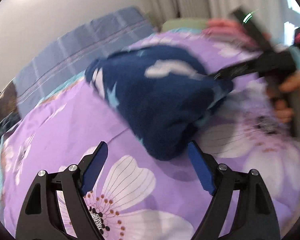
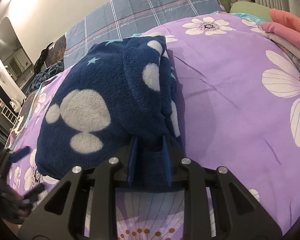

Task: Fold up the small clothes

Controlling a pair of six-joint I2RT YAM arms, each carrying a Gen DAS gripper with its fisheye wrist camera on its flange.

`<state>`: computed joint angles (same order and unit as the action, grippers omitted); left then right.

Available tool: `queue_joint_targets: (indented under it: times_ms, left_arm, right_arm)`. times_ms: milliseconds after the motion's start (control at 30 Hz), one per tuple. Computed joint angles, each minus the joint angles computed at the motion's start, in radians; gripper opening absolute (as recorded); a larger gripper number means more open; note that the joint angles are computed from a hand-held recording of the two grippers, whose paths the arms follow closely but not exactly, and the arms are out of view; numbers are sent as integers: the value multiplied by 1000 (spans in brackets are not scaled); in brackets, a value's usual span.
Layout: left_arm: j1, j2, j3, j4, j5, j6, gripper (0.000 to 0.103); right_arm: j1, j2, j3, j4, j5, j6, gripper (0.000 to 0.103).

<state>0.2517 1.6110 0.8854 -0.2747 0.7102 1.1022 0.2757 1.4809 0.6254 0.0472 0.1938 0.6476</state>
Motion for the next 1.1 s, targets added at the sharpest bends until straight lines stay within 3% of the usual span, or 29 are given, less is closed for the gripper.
queue_joint_targets:
  times_ms: [33,133,200,267,367,433,533,633,800,900,967,1033,1100]
  left_arm:
    - [21,-9,41,-61,60,-4,82]
    - [-4,13,161,-121,147,-135,62]
    - [-65,31,191,-80,137,-234,51]
    - [-160,86,211,0,47,-299,50]
    - [-281,259,251,68,-144,-316,50]
    - [-266,300,265,82,-90,-309,51]
    - [-254,329,354,-53,-78,-319,51]
    - [-264,311,337,-43,-102,-324,51]
    - [-267,301,307,-14,-112,-338,51]
    - [-261,287,290,-3,-116,-341,51]
    - [-252,282,277,9,-105,-340,51]
    - [-254,282,268,31,-94,-348,52]
    - [-266,270,252,57,-123,-352,52]
  right_arm:
    - [4,1,0,1,5,0,24]
    - [21,4,3,-2,34,12,25]
    - [30,3,2,-2,46,22,25]
    - [35,-1,-2,-2,54,23,25]
    - [38,2,-1,-6,61,20,26]
    - [34,4,-2,-4,56,19,26]
    - [32,1,22,-44,46,10,26]
    - [33,-30,124,-228,31,22,26]
    - [88,-68,265,-276,179,-133,24]
    - [17,51,373,-244,90,-187,29]
    - [-43,236,482,-283,46,-180,30]
    - [-47,389,511,-202,108,-237,31]
    - [-14,403,552,-253,186,-210,32]
